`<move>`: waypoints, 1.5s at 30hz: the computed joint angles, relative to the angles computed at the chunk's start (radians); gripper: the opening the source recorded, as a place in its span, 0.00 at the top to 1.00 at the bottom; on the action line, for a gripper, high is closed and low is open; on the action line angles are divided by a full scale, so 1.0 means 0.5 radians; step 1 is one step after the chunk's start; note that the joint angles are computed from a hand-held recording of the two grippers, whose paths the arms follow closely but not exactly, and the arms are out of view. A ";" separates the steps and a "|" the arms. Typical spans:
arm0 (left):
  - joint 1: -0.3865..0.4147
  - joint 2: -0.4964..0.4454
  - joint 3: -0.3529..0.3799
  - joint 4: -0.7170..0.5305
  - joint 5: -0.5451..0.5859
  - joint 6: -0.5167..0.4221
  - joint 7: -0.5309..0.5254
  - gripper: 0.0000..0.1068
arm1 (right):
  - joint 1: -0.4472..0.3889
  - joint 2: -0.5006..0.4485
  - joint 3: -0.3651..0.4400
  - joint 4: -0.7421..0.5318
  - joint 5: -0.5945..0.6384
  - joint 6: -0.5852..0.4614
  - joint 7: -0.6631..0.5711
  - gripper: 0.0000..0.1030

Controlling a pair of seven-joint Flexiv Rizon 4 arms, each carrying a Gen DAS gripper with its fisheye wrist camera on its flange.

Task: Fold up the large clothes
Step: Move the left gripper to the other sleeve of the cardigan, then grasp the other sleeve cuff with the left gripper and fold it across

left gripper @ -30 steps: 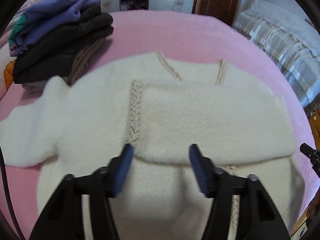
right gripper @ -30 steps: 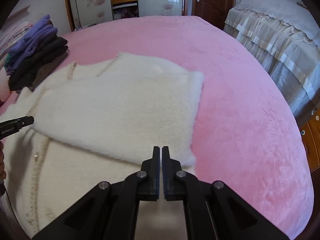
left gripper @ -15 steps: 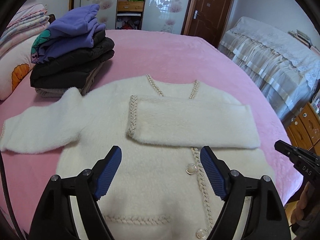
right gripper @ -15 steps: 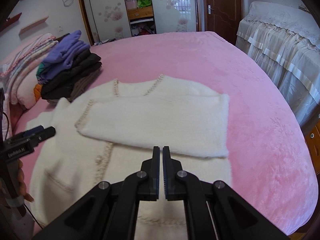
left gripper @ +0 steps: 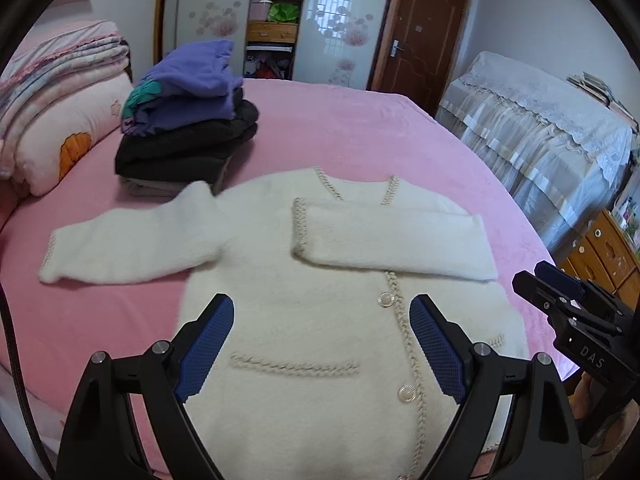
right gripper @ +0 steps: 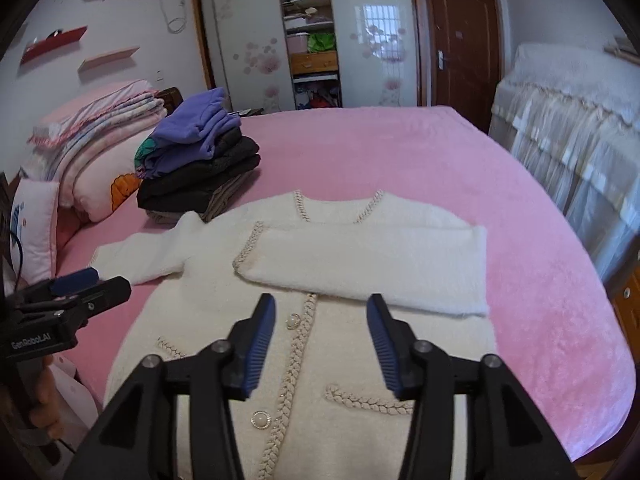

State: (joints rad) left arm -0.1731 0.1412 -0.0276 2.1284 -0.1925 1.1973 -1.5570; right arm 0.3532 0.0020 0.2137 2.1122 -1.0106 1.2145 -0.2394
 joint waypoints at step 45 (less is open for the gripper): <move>1.019 -1.155 0.241 -0.743 -0.746 -0.735 -0.302 0.18 | 0.860 -1.887 -0.315 -2.512 1.180 -0.669 -1.519 0.46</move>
